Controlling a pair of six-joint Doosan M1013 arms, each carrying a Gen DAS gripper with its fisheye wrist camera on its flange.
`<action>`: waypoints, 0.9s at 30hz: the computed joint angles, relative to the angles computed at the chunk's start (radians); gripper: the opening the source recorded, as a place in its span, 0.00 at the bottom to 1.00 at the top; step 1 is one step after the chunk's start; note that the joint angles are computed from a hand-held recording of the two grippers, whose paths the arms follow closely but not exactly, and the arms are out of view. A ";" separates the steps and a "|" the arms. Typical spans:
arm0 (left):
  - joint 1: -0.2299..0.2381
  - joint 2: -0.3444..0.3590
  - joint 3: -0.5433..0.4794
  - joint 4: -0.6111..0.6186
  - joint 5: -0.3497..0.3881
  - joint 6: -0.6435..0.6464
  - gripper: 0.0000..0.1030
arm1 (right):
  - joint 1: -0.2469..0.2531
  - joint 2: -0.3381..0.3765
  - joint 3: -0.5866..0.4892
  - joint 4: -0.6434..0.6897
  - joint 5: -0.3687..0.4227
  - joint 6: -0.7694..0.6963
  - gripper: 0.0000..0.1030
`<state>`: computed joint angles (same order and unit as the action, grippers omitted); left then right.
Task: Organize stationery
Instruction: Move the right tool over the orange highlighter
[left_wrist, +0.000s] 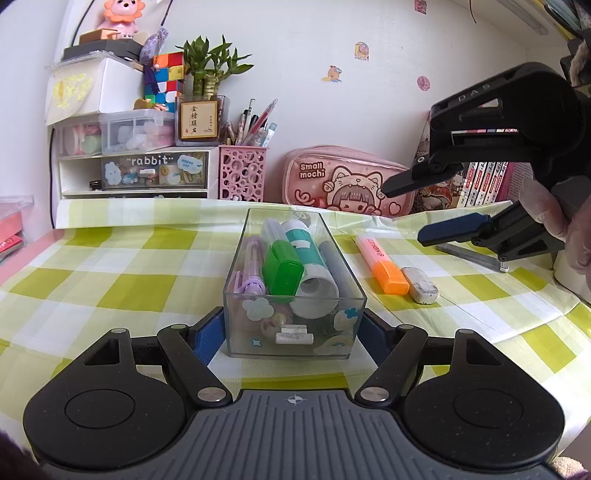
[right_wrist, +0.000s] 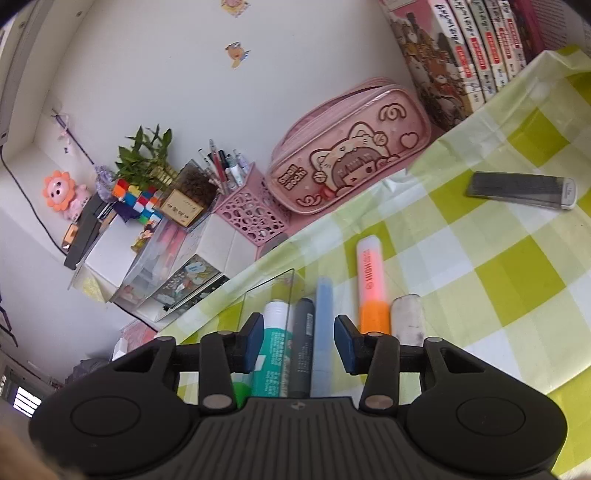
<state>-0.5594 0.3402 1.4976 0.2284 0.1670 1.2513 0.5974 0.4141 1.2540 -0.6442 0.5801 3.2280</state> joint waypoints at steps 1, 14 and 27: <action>0.000 0.000 -0.001 0.001 0.000 -0.001 0.72 | -0.002 -0.002 0.004 -0.004 0.012 0.012 0.49; 0.000 0.000 0.000 0.002 0.000 -0.002 0.72 | 0.028 0.061 -0.083 -0.104 0.222 -0.131 0.60; -0.001 0.000 0.000 0.000 0.000 0.000 0.72 | 0.014 0.144 -0.191 -0.049 0.295 -0.377 0.38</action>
<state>-0.5603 0.3405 1.4971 0.2287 0.1670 1.2509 0.6118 0.5577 1.0626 -0.6933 0.8749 2.8513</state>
